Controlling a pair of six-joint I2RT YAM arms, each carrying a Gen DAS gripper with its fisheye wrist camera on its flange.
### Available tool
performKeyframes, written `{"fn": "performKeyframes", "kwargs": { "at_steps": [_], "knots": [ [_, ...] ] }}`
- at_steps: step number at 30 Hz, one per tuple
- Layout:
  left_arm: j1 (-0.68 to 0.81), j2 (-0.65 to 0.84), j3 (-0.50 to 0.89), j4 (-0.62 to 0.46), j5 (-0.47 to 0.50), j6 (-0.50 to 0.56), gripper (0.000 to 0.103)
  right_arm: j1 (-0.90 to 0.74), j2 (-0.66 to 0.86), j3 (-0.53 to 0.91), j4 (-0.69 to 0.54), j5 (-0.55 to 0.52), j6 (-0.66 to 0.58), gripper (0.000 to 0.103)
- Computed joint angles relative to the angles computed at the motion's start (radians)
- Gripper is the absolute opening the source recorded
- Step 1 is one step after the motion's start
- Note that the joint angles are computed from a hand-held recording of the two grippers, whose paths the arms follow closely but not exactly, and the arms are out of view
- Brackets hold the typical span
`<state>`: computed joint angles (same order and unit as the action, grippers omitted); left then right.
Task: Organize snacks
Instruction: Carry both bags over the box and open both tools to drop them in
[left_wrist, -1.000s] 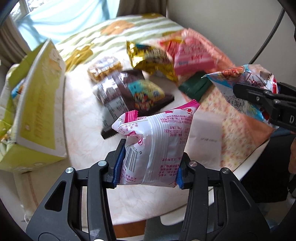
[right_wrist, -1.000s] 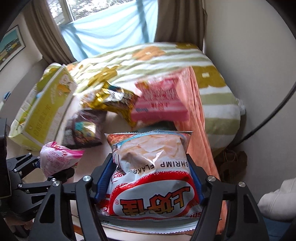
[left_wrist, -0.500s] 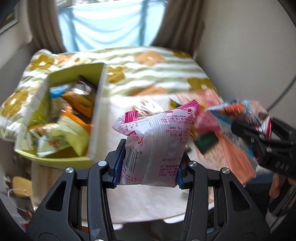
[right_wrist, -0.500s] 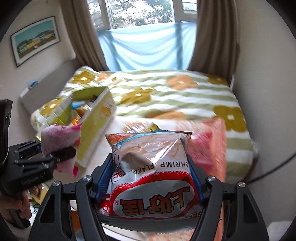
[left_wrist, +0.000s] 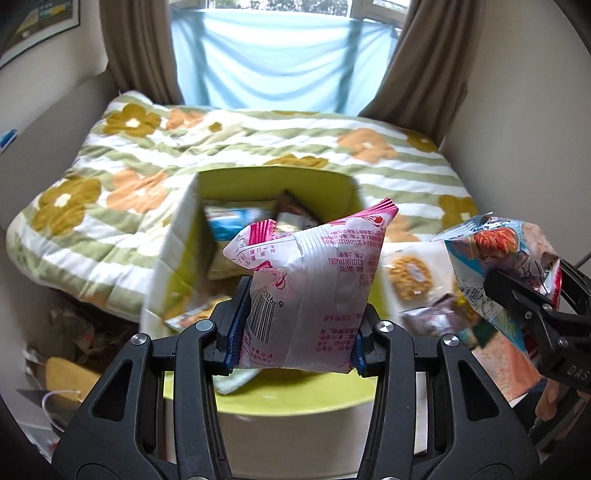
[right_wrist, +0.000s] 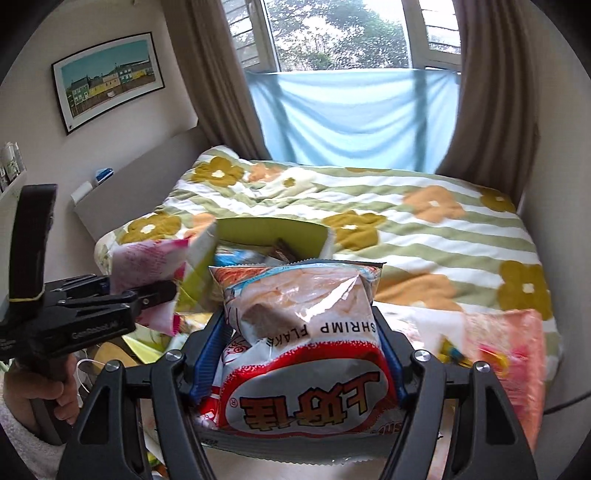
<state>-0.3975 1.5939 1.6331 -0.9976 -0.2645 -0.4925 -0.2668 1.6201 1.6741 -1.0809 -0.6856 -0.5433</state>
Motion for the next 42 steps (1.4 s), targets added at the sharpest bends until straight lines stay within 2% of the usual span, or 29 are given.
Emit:
{"fn": "performKeyframes", "kwargs": {
  "at_steps": [4, 8, 14, 16, 17, 18, 19, 20, 28, 33, 39, 42],
  "knots": [
    [0.144, -0.001, -0.048, 0.029, 0.105, 0.12, 0.041, 0.143, -0.041, -0.093, 0.115, 0.083, 0.144, 0.068],
    [0.249, 0.047, -0.073, 0.054, 0.193, 0.221, 0.041, 0.224, -0.046, -0.137, 0.168, 0.13, 0.248, 0.068],
    [0.307, 0.124, -0.082, 0.073, 0.3, 0.304, 0.041, 0.303, -0.062, -0.186, 0.221, 0.224, 0.351, 0.068],
    [0.297, 0.136, -0.081, 0.074, 0.308, 0.323, 0.046, 0.311, -0.062, -0.193, 0.222, 0.249, 0.365, 0.068],
    [0.29, 0.138, -0.082, 0.078, 0.298, 0.333, 0.056, 0.31, -0.061, -0.193, 0.22, 0.259, 0.371, 0.068],
    [0.282, 0.138, -0.088, 0.085, 0.279, 0.344, 0.082, 0.305, -0.059, -0.189, 0.213, 0.262, 0.371, 0.068],
    [0.271, 0.129, -0.1, 0.096, 0.258, 0.344, 0.097, 0.303, -0.053, -0.184, 0.207, 0.267, 0.375, 0.068],
    [0.264, 0.107, -0.128, 0.121, 0.238, 0.341, 0.103, 0.304, -0.049, -0.18, 0.203, 0.272, 0.381, 0.068],
    [0.276, -0.005, -0.232, 0.111, 0.277, 0.261, 0.103, 0.299, -0.016, -0.139, 0.141, 0.268, 0.326, 0.068],
    [0.262, -0.087, -0.288, 0.093, 0.214, 0.241, 0.103, 0.328, -0.016, -0.148, 0.133, 0.268, 0.296, 0.069],
    [0.28, -0.173, -0.337, 0.086, 0.186, 0.218, 0.103, 0.352, -0.025, -0.188, 0.159, 0.258, 0.293, 0.071],
    [0.292, -0.21, -0.354, 0.076, 0.189, 0.209, 0.103, 0.359, -0.035, -0.216, 0.195, 0.253, 0.328, 0.081]
  ]
}}
